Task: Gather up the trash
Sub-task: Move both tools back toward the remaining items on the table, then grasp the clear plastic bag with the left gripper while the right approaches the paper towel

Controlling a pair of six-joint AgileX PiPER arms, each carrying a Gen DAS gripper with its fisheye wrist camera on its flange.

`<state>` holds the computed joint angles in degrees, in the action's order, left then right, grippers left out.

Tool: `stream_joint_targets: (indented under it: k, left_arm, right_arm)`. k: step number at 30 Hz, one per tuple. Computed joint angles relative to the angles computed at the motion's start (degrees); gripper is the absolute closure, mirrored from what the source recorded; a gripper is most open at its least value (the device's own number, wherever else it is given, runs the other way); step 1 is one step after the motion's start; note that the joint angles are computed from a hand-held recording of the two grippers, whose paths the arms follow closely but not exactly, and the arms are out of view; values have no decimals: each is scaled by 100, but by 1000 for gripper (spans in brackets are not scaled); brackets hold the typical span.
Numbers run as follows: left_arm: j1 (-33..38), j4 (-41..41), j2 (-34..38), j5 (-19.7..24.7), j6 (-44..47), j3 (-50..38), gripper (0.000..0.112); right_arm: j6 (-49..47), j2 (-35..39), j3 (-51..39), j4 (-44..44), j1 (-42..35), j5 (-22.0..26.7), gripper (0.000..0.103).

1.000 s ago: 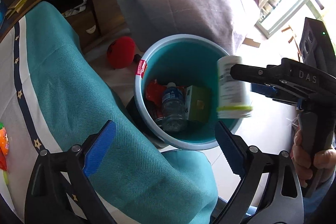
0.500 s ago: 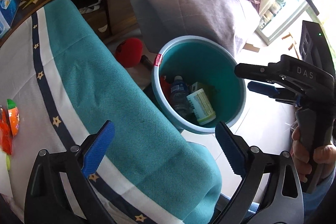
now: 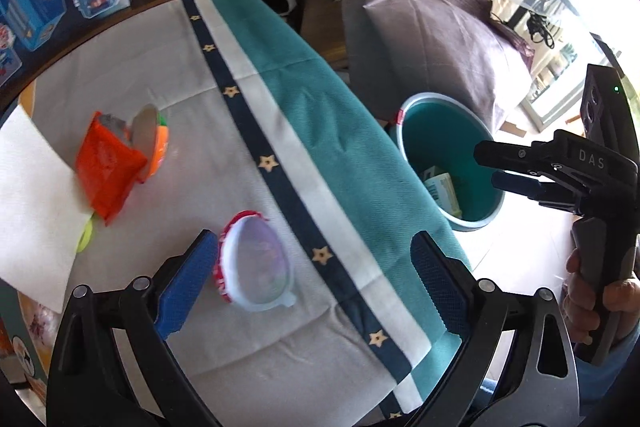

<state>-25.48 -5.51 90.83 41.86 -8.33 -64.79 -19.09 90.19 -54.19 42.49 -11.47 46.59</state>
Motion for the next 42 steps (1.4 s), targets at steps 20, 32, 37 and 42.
stream_joint_targets:
  k: [20, 32, 37, 42]
  left_arm:
    - [5502, -2269, -2045, 696, 4061, 2164, 15]
    - [7176, -2944, -1175, 965, 5564, 2100, 15]
    - [7322, -3035, -849, 964, 5844, 1987, 15]
    - [7390, -3077, -647, 1008, 6081, 1885, 15]
  right_arm:
    - [2906, 697, -1628, -1929, 3998, -170, 22]
    - [3756, 2669, -4618, -2751, 5427, 876, 22]
    - [3862, 3526, -5948, -2913, 5734, 1350, 22]
    - [3990, 4203, -7022, -3195, 5897, 1633, 22]
